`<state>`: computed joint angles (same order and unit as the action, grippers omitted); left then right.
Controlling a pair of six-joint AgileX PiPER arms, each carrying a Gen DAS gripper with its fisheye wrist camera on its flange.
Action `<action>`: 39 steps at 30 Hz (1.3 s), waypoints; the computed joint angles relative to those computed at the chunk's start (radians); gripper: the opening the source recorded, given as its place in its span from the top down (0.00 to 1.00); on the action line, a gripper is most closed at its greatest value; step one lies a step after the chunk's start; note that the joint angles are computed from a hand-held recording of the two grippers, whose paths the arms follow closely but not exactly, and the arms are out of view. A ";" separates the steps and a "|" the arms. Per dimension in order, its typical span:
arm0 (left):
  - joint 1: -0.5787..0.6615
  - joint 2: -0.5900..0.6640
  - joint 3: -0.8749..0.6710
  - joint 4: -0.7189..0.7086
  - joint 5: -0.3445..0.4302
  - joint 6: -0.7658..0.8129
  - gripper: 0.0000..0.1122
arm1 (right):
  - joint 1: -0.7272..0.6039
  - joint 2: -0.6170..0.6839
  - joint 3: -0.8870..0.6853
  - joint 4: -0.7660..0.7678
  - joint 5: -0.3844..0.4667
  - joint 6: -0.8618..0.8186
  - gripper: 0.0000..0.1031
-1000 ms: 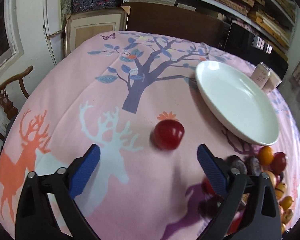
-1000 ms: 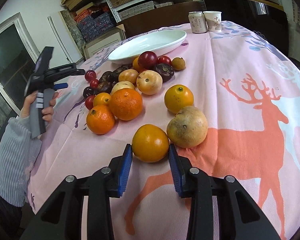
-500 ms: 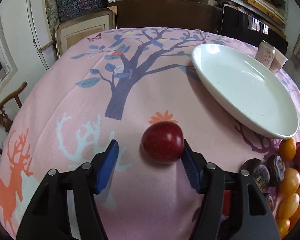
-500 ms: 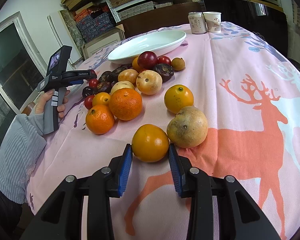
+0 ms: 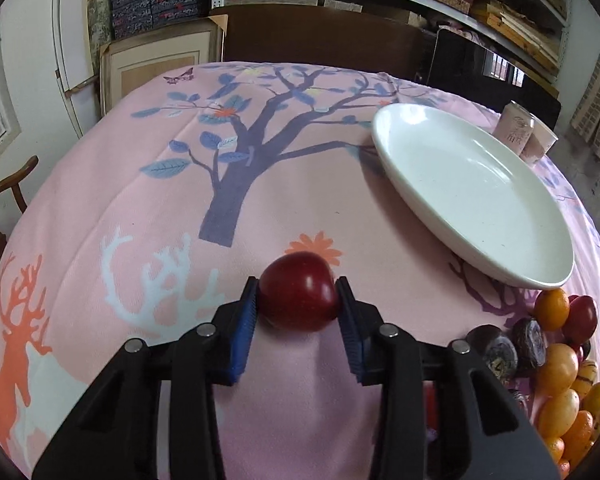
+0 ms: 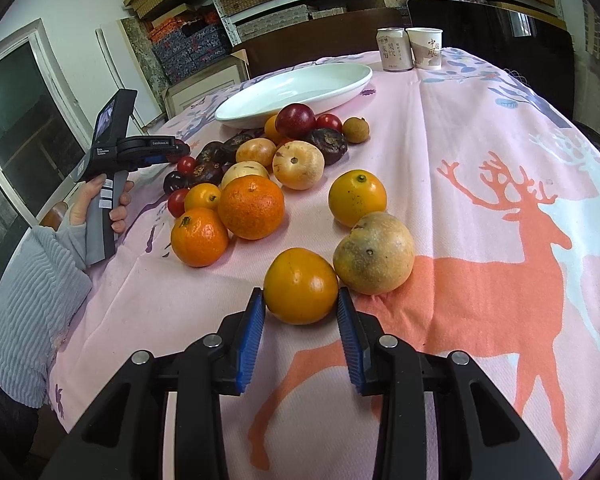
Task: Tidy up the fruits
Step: 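Grasp the red apple with the left tool while the right tool grasps an orange, then carry both fruits over the white plate and open both tools to release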
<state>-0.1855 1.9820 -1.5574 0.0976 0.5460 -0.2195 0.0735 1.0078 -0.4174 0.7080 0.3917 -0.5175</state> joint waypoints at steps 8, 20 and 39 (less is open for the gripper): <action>0.038 -0.067 0.094 -0.129 -0.052 0.073 0.67 | -0.041 -0.060 0.037 0.127 0.000 -0.122 0.65; -0.201 -0.018 -0.197 0.099 0.093 -0.086 0.66 | 0.018 0.369 -0.592 -0.100 0.010 0.066 0.64; -0.191 0.237 -0.535 0.060 0.243 -0.060 0.26 | 0.056 0.858 -1.072 -0.302 0.063 0.259 0.54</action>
